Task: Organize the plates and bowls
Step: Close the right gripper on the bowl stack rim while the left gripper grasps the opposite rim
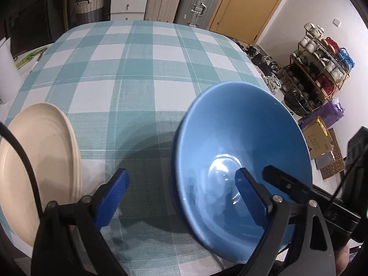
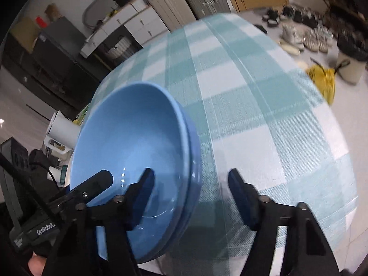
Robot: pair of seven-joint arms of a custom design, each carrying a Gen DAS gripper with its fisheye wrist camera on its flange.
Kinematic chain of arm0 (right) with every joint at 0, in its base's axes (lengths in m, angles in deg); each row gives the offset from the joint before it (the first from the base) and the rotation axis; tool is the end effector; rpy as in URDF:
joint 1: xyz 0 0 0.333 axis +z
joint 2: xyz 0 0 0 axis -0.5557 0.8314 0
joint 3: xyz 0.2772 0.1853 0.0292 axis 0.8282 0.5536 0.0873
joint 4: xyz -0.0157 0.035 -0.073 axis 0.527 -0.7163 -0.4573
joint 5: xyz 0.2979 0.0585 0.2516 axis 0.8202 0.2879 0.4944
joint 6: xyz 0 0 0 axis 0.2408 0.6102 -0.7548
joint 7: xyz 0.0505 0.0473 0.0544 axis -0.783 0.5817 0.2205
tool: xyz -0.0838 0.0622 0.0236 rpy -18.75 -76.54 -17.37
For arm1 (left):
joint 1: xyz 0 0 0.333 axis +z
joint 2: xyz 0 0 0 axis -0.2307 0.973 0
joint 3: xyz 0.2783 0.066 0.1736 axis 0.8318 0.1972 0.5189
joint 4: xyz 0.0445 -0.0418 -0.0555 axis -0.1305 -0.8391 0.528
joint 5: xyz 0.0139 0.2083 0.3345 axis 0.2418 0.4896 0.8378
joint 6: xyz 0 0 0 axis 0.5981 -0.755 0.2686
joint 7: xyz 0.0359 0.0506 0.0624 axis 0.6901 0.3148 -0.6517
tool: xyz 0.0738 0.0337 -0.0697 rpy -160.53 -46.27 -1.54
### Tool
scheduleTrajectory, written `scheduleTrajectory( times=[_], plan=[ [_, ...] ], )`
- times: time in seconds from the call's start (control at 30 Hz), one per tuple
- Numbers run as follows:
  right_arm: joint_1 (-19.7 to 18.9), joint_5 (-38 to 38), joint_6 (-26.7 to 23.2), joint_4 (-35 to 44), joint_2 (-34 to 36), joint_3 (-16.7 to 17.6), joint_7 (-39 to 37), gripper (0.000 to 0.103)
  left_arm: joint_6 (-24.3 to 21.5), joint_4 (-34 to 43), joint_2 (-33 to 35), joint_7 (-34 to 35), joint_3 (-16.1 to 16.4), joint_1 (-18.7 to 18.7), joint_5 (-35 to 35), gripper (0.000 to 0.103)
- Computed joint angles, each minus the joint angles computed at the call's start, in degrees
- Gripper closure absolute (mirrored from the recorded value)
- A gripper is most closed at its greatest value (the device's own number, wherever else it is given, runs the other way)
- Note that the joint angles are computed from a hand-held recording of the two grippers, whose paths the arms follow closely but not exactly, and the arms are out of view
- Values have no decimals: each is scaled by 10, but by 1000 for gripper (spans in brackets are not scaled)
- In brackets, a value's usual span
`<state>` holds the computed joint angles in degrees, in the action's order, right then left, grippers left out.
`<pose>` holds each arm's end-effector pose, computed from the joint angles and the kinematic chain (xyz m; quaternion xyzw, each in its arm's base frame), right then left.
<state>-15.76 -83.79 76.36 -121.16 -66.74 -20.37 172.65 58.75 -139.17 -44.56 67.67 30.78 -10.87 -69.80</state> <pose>0.6439 0.2861 0.5231 -0.5813 0.7589 -0.0270 0.2923 0.6752 -0.0540 0.5231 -0.6365 0.7166 -0.2817 0.0453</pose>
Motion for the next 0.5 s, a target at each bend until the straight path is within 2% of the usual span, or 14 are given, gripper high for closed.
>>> scheduleTrajectory(
  times=[0.1,0.17,0.27,0.37,0.5],
  plan=[
    [-7,20,13,-10,-3,5,-5,55,-14,4,3,12,-4,3,-12,32],
    [-12,37,17,-13,-3,11,-15,63,-26,10,8,14,-5,3,-16,53],
    [-14,50,24,-15,-3,14,-26,70,-37,14,13,13,-5,4,-21,67],
    [-6,35,15,-8,0,8,-21,75,-35,11,12,14,-4,1,-17,74],
    [0,19,9,-3,0,4,-15,77,-28,6,9,10,-1,-4,2,76]
  ],
)
